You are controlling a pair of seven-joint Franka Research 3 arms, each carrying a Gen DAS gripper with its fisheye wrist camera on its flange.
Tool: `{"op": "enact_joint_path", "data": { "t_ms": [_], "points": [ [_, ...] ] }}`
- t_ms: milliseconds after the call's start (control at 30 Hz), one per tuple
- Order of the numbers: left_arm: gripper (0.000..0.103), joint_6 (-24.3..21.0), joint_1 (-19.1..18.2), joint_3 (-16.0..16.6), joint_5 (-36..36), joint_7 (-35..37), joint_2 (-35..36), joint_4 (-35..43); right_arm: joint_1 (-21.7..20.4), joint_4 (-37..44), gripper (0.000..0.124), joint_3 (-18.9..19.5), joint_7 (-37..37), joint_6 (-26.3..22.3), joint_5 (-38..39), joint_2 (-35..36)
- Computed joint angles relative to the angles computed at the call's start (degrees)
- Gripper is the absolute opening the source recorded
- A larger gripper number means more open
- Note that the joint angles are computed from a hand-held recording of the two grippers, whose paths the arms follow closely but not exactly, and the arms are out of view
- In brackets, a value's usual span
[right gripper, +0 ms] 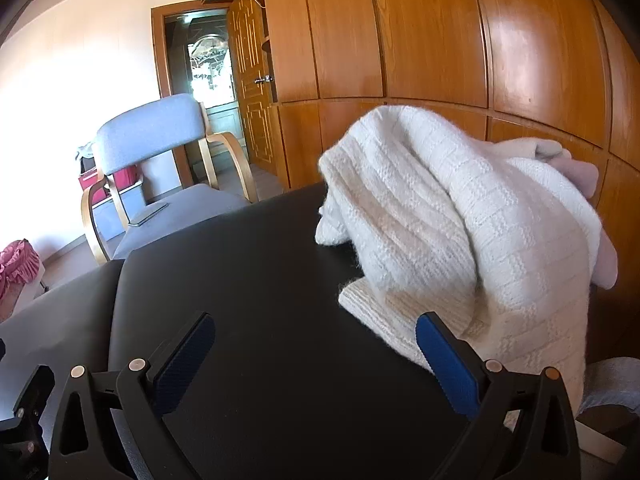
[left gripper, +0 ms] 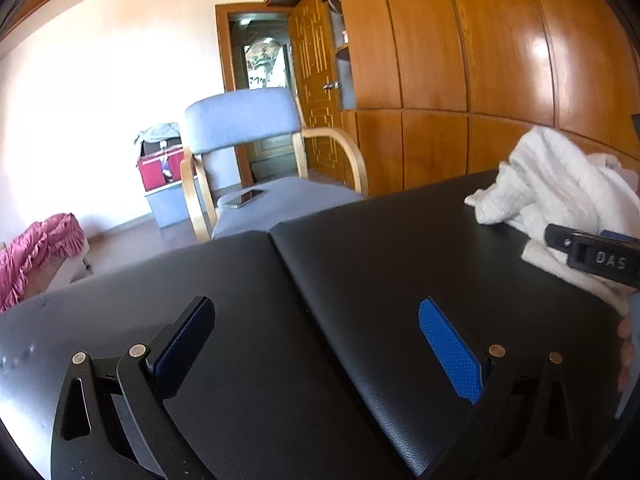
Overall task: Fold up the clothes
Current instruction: 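Move both grippers over the bench toward the cream knitted sweater, then close the right gripper on the cream sweater's edge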
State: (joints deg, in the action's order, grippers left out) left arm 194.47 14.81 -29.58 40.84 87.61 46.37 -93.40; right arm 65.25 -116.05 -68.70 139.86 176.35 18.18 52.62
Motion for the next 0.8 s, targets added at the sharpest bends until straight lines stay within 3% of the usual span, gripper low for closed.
{"op": "enact_joint_path", "data": {
  "t_ms": [233,633,800],
  "points": [
    [0.103,1.9,1.8,-1.4,2.2,-1.3,0.7,-0.4,2.0,0.8,0.103,-2.4,2.1,-3.9,-2.4,2.6],
    [0.103,0.1,3.5,-3.0,3.9,-3.8,1.7,0.5,3.0,1.5,0.103,-4.0,8.0,-7.8,-7.7,3.3],
    [0.103,-1.4,3.9,-3.8,2.0,-2.5,1.9,0.6,3.2,-0.3,0.103,-4.6,9.2,-4.6,-8.2,2.8]
  ]
}}
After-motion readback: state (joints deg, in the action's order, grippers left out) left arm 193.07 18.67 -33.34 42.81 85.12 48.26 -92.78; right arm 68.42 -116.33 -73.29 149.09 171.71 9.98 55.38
